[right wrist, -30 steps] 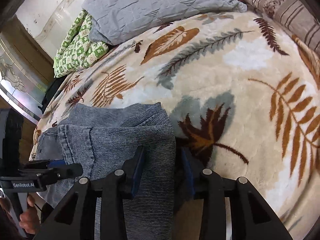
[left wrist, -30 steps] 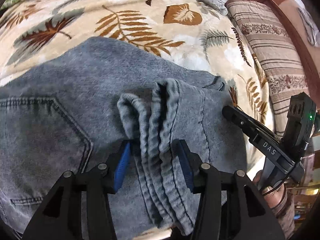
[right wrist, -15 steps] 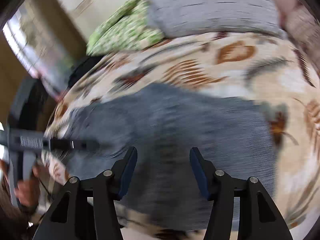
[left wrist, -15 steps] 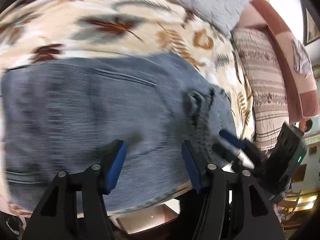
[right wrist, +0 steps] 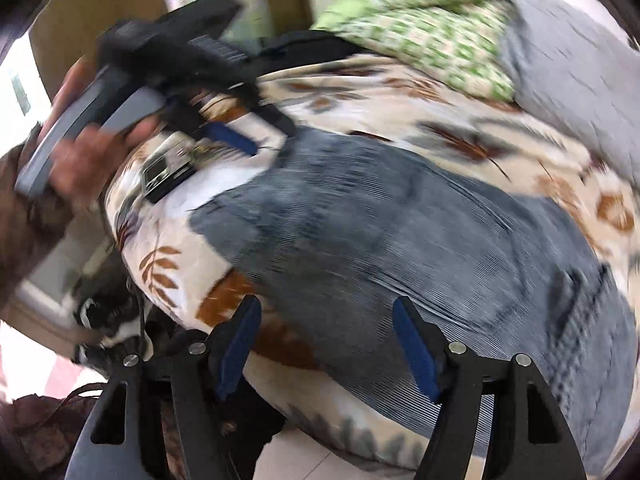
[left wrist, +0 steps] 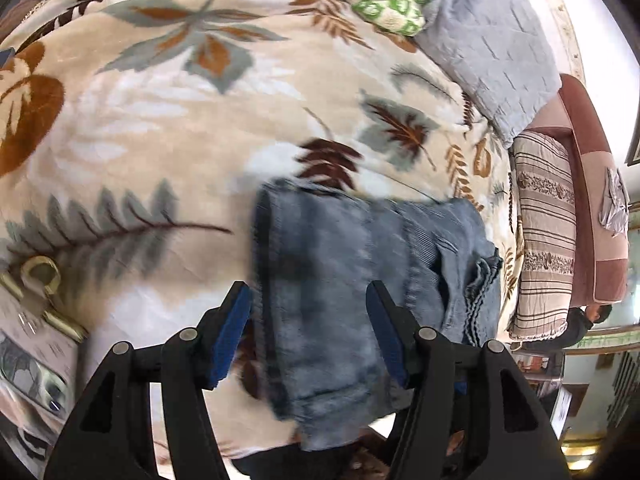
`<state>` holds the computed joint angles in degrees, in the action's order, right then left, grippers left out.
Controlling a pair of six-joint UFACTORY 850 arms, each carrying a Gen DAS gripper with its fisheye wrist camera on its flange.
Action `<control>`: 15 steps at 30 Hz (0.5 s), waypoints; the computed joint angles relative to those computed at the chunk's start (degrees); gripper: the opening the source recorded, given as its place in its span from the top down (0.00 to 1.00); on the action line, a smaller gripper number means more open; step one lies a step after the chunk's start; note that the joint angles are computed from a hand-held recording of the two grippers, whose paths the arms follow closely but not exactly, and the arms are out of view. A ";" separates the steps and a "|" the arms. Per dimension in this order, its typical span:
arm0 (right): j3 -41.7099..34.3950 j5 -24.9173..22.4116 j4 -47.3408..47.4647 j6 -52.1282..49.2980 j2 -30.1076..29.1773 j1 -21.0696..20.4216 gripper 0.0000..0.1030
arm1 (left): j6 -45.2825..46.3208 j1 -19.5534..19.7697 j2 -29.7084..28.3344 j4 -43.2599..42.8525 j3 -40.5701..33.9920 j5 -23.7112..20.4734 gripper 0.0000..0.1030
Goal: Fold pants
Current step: 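Open both grippers and release the jeans onto the blanket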
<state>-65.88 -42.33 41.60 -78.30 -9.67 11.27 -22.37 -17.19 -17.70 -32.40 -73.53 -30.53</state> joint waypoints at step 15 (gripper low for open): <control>12.77 30.10 -1.90 -11.06 5.15 13.51 0.24 | 26.59 5.19 -7.02 -19.33 -4.06 -5.86 0.17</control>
<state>-53.11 -12.23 39.70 -89.36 -4.51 24.78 4.23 -11.99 -24.72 -51.73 -77.59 -36.39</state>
